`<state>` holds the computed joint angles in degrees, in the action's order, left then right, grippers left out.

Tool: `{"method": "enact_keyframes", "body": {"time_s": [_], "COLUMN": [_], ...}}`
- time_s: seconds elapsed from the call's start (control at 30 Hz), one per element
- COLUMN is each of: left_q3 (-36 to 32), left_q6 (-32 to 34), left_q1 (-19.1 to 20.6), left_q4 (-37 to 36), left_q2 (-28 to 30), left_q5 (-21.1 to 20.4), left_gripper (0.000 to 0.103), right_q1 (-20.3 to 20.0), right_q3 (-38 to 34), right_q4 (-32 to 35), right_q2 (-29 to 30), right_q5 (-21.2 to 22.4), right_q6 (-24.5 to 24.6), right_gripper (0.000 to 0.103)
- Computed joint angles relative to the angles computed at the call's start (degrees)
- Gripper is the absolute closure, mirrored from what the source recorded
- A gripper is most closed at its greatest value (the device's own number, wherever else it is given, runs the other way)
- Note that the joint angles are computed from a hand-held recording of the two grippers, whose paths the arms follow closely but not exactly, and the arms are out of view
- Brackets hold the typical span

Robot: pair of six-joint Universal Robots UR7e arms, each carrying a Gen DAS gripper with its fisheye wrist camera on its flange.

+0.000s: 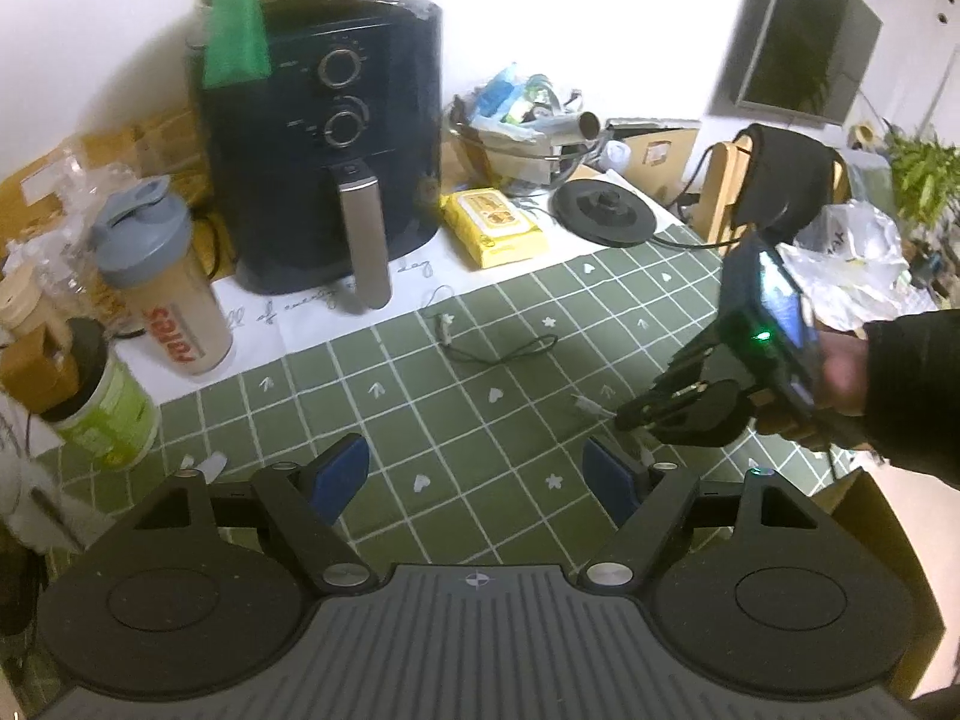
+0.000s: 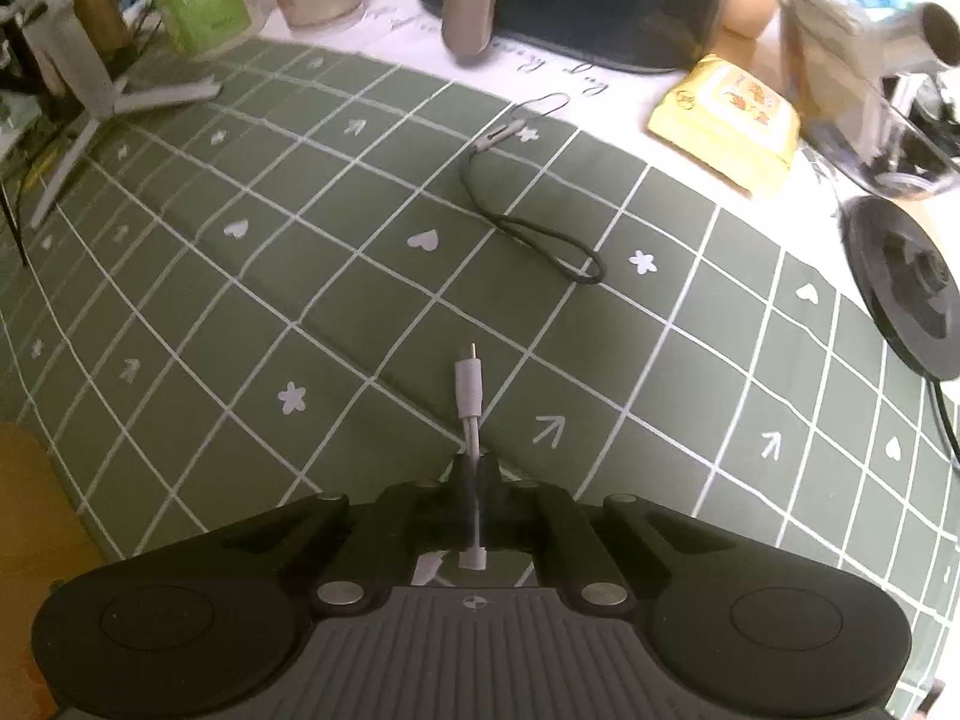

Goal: Organize soft objects
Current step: 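Lower the left gripper onto the black lanyard cord and close it while the right holds the cable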

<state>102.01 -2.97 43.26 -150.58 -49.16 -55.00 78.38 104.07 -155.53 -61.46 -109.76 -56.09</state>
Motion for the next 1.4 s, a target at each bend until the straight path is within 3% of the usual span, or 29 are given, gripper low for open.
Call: {"method": "enact_keyframes", "body": {"time_s": [0.43, 0.83, 1.0, 1.23, 1.4], "left_q3": [-6.67, -14.78, -19.15, -24.81, -28.54], "left_q6": [7.92, 12.14, 11.97, 13.42, 12.89], "left_q1": [3.88, 7.33, 9.08, 10.85, 11.9], "left_q4": [-3.22, -7.87, -9.08, -11.36, -9.67], "left_q2": [7.54, 17.67, 21.98, 27.96, 31.16], "left_q5": [-2.71, -0.54, -0.06, 1.26, 2.21], "left_gripper": [0.025, 0.028, 0.042, 0.05, 0.064], "right_q1": [-2.22, -4.35, -5.32, -6.81, -7.6], "right_q3": [7.53, 14.99, 18.14, 22.19, 23.97], "right_q4": [-2.97, -8.71, -10.47, -12.38, -12.78], "right_q2": [-10.95, -19.0, -22.21, -26.14, -28.23], "right_q5": [6.2, 7.61, 7.88, 7.46, 7.03], "right_q6": [6.06, 11.18, 13.76, 16.44, 17.54], "right_gripper": [0.1, 0.1, 0.1, 0.1, 0.099]}}
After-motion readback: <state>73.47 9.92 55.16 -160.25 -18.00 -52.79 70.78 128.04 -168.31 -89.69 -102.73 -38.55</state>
